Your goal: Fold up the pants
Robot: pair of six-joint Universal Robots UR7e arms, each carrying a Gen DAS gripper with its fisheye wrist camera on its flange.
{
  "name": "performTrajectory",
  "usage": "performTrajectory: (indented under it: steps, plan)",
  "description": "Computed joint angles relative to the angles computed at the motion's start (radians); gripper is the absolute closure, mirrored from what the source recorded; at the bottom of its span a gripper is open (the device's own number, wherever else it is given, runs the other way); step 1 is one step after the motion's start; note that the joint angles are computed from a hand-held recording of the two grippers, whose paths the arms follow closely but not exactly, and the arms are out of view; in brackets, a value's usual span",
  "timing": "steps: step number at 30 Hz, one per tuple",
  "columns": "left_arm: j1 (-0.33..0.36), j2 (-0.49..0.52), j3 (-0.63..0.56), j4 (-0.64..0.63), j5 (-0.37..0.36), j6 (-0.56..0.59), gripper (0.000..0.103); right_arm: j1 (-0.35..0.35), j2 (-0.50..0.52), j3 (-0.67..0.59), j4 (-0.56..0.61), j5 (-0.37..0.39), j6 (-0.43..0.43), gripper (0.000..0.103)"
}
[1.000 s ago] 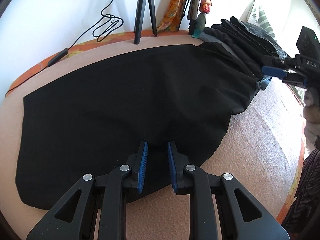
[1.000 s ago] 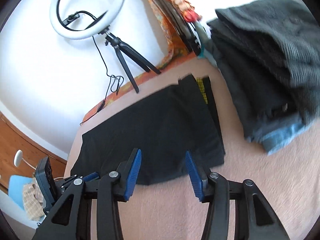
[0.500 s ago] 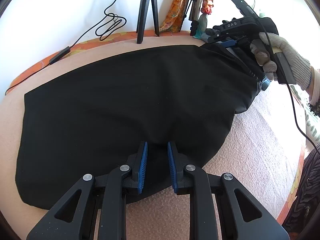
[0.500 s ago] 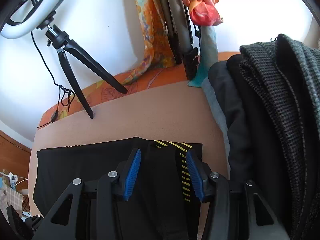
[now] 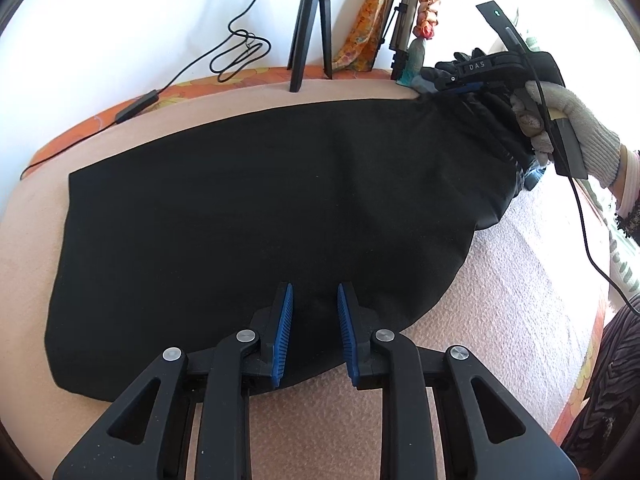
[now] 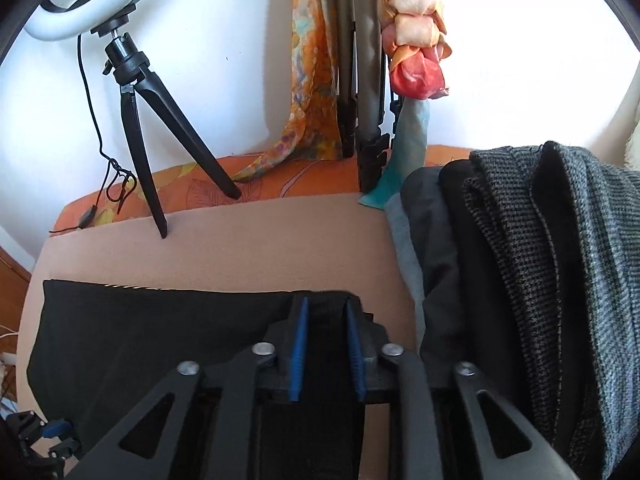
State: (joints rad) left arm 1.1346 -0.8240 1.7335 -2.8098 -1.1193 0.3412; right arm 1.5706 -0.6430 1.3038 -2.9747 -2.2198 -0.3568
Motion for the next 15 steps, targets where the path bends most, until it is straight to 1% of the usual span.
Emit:
performTrajectory:
  steps: [2, 3, 6, 8, 10, 11, 12, 14, 15]
  plan:
    - [0.003, -0.023, 0.018, -0.011, 0.009, -0.003, 0.078, 0.013, -0.020, 0.038, -0.047, -0.001, -0.031, 0.063]
    - [0.004, -0.036, 0.028, -0.018, 0.016, -0.004, 0.078, 0.018, -0.036, 0.064, -0.059, 0.015, -0.033, 0.063]
    - [0.012, -0.076, 0.056, -0.046, 0.037, -0.014, 0.078, 0.030, -0.115, 0.182, -0.052, 0.119, -0.016, 0.062]
    - [0.020, -0.109, 0.078, -0.069, 0.044, -0.029, 0.078, 0.035, -0.161, 0.269, -0.049, 0.218, -0.027, 0.060]
    - [0.033, -0.144, 0.101, -0.086, 0.044, -0.058, 0.077, 0.048, -0.190, 0.336, -0.012, 0.262, -0.044, 0.060]
    - [0.040, -0.162, 0.113, -0.095, 0.042, -0.074, 0.074, 0.053, -0.200, 0.367, 0.003, 0.284, -0.047, 0.060]
    - [0.049, -0.179, 0.124, -0.105, 0.037, -0.091, 0.068, 0.054, -0.207, 0.395, 0.023, 0.315, -0.042, 0.059]
    - [0.067, -0.209, 0.142, -0.114, 0.020, -0.135, 0.061, 0.049, -0.211, 0.427, 0.091, 0.375, -0.005, 0.058]
    - [0.077, -0.220, 0.148, -0.115, 0.012, -0.156, 0.061, 0.046, -0.206, 0.437, 0.115, 0.400, 0.023, 0.057]
